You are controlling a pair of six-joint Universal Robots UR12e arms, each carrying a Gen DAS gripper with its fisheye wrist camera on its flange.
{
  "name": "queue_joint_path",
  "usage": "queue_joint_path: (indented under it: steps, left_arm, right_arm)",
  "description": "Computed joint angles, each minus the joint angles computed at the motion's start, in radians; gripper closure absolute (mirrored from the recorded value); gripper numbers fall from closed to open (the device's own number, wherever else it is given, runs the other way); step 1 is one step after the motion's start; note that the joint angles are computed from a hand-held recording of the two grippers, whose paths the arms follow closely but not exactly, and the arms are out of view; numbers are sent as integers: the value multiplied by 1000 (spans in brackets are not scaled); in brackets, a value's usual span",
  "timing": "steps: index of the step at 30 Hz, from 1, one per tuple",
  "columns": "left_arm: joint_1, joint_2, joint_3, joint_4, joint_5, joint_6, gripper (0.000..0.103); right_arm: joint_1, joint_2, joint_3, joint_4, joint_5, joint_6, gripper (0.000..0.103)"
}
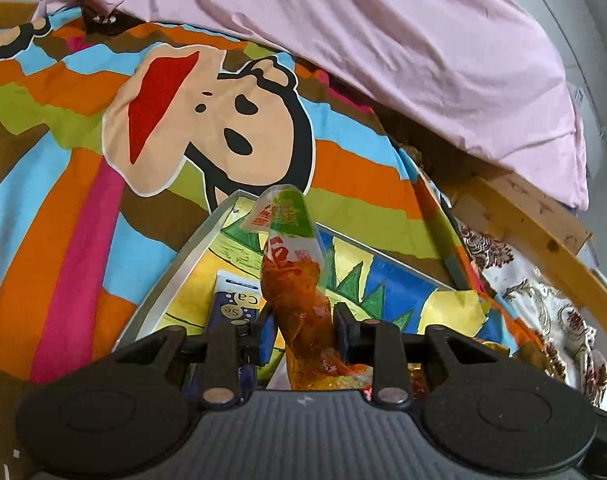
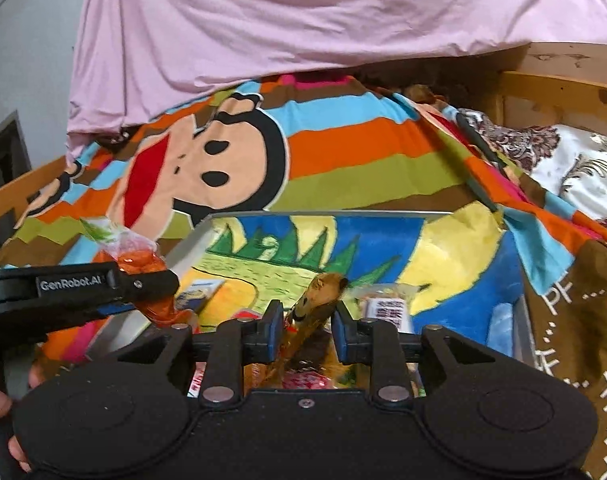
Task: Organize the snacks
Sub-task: 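Lower both snacks into the tray and open both tools to release them, then raise both tools back above the remaining snacks on the blanket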
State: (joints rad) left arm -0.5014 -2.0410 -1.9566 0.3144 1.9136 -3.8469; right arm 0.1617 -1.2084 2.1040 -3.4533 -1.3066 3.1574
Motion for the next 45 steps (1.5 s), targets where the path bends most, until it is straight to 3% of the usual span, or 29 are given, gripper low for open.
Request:
queue_joint_path:
  steps: [3,5,10,16,21,30,36,45]
  left_arm:
    - [-6,-3,8,-8,7,17,69]
    - [-6,-5,9,-3,-2,17,59]
    - [-12,-7,12,4,1,22,45]
    - [-34,6,16,20,63,59,30]
    - [-64,35,9,33,160,70,14]
    - [-109,138,-42,-16,238,-19,1]
    - [-177,172,-45,-49,355,18,1]
    - [-265,196,-54,-94,493,67,1]
  right_arm:
    - [0,-5,4,2,-20,13,63]
    - [1,-9,8,-1,-35,10,57]
    - [2,-18,21,-40,-67,-21,40]
    - [-6,-47,47,-105,-80,-15,27]
    - [-17,-80,86,-220,-71,-19,9]
    - [-85,-171,186,-380,84,60,1]
    - [-142,-248,268,-407,172,109,1]
    - [-205,-352,377,-418,237,150,1]
